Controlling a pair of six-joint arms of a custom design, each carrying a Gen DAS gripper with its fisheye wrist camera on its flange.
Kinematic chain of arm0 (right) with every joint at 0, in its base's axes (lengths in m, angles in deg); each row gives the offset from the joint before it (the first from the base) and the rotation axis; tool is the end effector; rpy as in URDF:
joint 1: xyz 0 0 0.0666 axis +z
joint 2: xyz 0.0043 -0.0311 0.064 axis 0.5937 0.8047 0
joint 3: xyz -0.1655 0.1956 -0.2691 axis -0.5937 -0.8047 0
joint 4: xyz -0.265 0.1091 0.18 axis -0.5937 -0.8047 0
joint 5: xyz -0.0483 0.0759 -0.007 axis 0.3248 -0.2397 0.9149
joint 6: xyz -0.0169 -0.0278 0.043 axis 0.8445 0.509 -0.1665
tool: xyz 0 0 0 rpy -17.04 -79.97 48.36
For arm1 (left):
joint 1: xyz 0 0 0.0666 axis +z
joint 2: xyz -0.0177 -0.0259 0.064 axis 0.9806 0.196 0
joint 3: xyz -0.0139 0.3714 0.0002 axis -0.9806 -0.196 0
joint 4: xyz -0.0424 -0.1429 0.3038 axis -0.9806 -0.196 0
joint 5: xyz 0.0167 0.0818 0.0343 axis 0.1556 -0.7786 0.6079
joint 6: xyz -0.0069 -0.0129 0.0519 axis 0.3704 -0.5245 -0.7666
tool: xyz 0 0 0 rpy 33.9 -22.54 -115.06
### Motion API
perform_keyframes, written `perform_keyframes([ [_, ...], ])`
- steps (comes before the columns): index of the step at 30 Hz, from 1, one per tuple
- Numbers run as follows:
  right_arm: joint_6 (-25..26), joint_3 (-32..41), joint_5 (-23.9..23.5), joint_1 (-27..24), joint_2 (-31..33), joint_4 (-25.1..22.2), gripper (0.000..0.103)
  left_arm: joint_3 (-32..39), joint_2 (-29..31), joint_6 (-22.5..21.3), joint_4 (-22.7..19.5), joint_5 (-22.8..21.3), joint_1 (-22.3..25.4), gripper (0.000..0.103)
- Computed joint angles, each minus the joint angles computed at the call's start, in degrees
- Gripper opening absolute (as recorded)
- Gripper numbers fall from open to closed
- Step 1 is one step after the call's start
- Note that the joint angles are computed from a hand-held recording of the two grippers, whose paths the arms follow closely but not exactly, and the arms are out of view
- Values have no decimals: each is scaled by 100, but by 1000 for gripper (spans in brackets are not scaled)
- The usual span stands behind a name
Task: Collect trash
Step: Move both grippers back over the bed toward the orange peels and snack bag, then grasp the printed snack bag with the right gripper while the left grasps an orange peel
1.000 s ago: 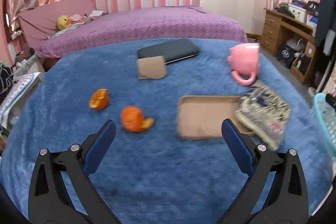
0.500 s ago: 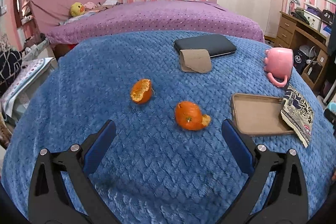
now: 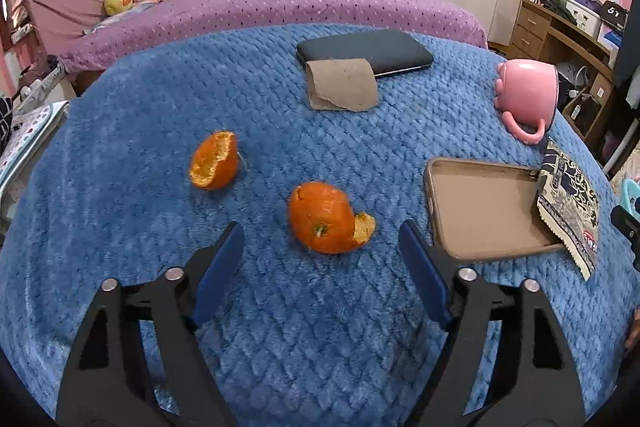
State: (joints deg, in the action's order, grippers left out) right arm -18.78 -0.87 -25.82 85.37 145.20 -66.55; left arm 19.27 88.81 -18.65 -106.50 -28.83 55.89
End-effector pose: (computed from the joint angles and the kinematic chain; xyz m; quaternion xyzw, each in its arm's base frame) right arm 0.3196 0.3317 0.4152 0.0565 0.9038 -0.0289 0.4233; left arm 0.3873 -0.1542 0.3985 0.0137 0.9296 -0.0108 0.3681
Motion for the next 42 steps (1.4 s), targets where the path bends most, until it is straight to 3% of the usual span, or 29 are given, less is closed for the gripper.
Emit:
perform_keyframes([
  [7,230,209,-596,-183,204,408,97,120,154,6,-80,36,-30,56],
  [12,411,547,-963,-265,559,441,94,94,140,75,-72,161,39,55],
  [15,485,678,-1260,-301,685,425,77,117,182,99,-64,206,65,55],
  [17,610,647,-1417,-303,687,598,58,135,211,108,-68,206,62,56],
  [19,666,612,-1437,-284,667,695,48,130,208,119,-55,211,62,55],
  [20,668,567,-1475,-289,646,766,36,112,192,129,-31,225,64,55],
  [23,641,384,-1551,-302,530,1006,27,49,140,196,37,293,107,51],
  [31,758,9,-1214,-220,136,1324,25,-7,91,281,139,341,159,35],
  [42,680,-408,-1237,-373,-268,1446,25,-21,65,230,173,233,111,30],
])
